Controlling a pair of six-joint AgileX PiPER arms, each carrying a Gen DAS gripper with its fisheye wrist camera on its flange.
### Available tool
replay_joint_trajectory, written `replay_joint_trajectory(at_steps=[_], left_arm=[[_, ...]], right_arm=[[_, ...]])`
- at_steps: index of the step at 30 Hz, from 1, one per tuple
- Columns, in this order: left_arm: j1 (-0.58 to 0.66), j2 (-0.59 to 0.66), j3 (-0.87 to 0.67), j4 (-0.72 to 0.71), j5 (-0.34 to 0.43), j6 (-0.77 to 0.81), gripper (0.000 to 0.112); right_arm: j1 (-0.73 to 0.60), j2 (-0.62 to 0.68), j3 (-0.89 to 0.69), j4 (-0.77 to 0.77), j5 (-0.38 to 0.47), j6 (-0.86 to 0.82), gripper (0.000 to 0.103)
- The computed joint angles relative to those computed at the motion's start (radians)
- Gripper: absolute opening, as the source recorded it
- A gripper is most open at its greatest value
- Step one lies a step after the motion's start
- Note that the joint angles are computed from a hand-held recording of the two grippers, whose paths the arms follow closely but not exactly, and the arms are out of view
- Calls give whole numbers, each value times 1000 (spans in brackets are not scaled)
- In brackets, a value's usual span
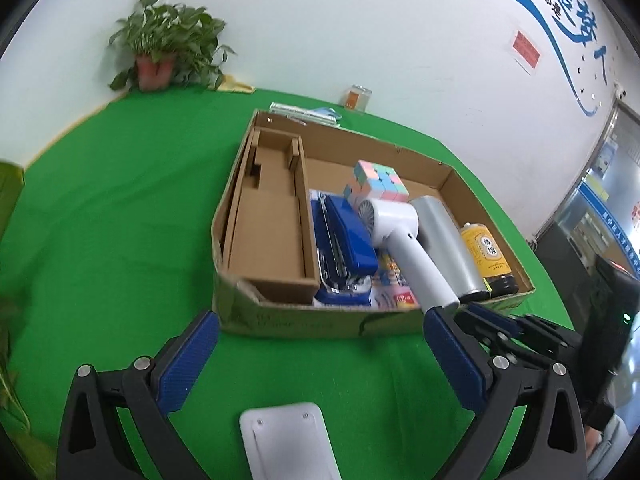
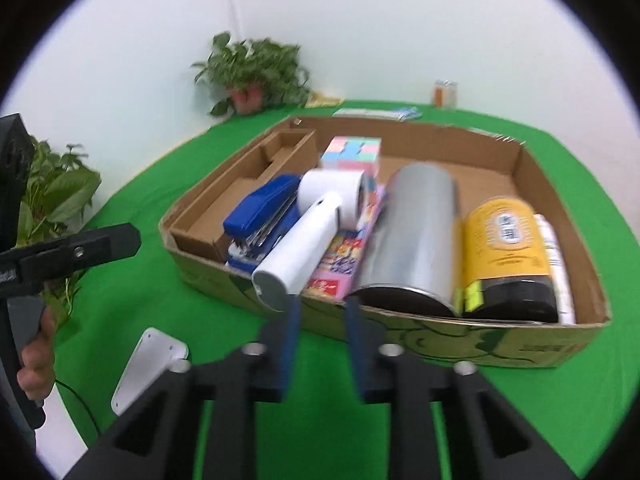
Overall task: Organize rigid objects
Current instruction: 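Open the right gripper and withdraw from the hair dryer, then move the right gripper to the white plastic case and grasp it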
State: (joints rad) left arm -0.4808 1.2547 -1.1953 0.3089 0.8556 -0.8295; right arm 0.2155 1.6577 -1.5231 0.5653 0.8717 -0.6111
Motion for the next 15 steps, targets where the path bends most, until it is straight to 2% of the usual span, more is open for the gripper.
replay_joint_trajectory(at_steps=[4, 6, 8, 10, 12, 15], left_arm=[[-36, 1, 16, 23, 2, -36, 103], [-56, 3, 11, 42, 7, -51, 103], [-68, 8, 9, 57, 5, -61, 103], [-63, 15, 5, 53, -1, -54, 103], [-49, 25, 3, 29, -16, -34, 103], [-41, 39, 1, 3, -24, -23, 103]], right_arm=[[7, 56, -57, -1, 32, 44, 12], [-5, 32, -37, 16, 37, 39, 12], [-8, -7, 6, 28, 5, 15, 12], [-20, -50, 61, 100, -15, -74, 12], [3, -51, 65, 87, -18, -96, 12], [38, -17, 30, 40, -5, -43, 12]])
